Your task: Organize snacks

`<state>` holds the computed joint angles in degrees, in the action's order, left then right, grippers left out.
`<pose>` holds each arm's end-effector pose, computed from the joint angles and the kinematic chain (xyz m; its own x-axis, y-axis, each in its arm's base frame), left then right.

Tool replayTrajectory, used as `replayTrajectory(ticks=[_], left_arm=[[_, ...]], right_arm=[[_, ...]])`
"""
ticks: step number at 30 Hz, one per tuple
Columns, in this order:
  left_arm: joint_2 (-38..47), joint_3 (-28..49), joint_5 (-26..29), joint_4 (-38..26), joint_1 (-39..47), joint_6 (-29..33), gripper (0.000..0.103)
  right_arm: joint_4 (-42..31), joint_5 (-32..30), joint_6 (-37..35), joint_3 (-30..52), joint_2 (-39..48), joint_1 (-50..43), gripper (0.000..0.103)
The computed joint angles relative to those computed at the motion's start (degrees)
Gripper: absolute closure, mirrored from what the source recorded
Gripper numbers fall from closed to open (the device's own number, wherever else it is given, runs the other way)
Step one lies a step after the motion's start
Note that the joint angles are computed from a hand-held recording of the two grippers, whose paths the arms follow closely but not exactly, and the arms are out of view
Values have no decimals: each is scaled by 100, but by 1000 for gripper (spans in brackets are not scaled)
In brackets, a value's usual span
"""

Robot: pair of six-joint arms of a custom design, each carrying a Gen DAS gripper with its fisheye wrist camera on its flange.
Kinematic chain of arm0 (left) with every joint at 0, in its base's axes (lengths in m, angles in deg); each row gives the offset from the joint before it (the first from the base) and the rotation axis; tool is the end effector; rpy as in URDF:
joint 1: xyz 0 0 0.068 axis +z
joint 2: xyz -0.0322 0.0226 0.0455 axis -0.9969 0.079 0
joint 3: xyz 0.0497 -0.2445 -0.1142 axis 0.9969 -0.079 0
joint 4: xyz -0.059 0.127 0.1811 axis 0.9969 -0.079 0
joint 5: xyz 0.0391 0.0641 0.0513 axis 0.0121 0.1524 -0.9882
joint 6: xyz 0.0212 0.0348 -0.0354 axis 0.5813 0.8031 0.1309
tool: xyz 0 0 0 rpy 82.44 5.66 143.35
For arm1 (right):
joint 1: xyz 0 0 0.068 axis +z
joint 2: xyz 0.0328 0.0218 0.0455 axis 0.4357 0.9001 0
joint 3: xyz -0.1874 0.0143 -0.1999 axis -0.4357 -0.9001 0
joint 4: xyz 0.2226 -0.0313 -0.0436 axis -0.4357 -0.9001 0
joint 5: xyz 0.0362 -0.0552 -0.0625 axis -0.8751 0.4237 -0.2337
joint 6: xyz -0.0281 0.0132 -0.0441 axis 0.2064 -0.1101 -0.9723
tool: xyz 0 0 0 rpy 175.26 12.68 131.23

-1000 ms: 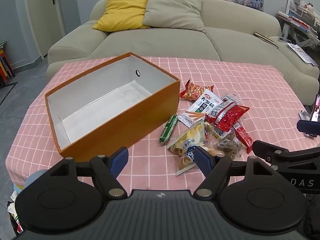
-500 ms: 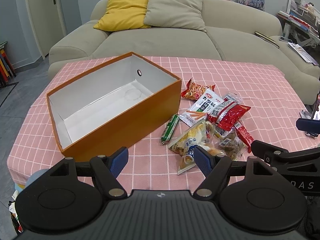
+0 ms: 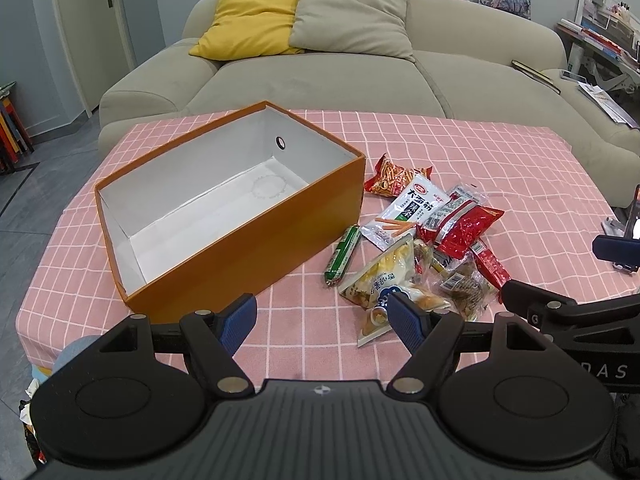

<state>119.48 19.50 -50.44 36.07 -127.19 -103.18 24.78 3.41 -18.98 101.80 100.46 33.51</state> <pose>0.1999 -0.1624 0.1386 -0.7552 0.1703 -0.6329 0.2023 0.9791 0.0220 0.1391 0.0163 0.1988 -0.7672 -0.0443 -0.6399 -0.0449 0.9989 -0.0153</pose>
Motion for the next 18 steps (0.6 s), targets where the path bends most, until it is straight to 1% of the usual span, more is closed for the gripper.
replayTrajectory(ticks=[18], left_arm=[[-5, 31, -47, -39, -41, -5, 16]], right_arm=[[-19, -1, 4, 23, 11, 4, 4]])
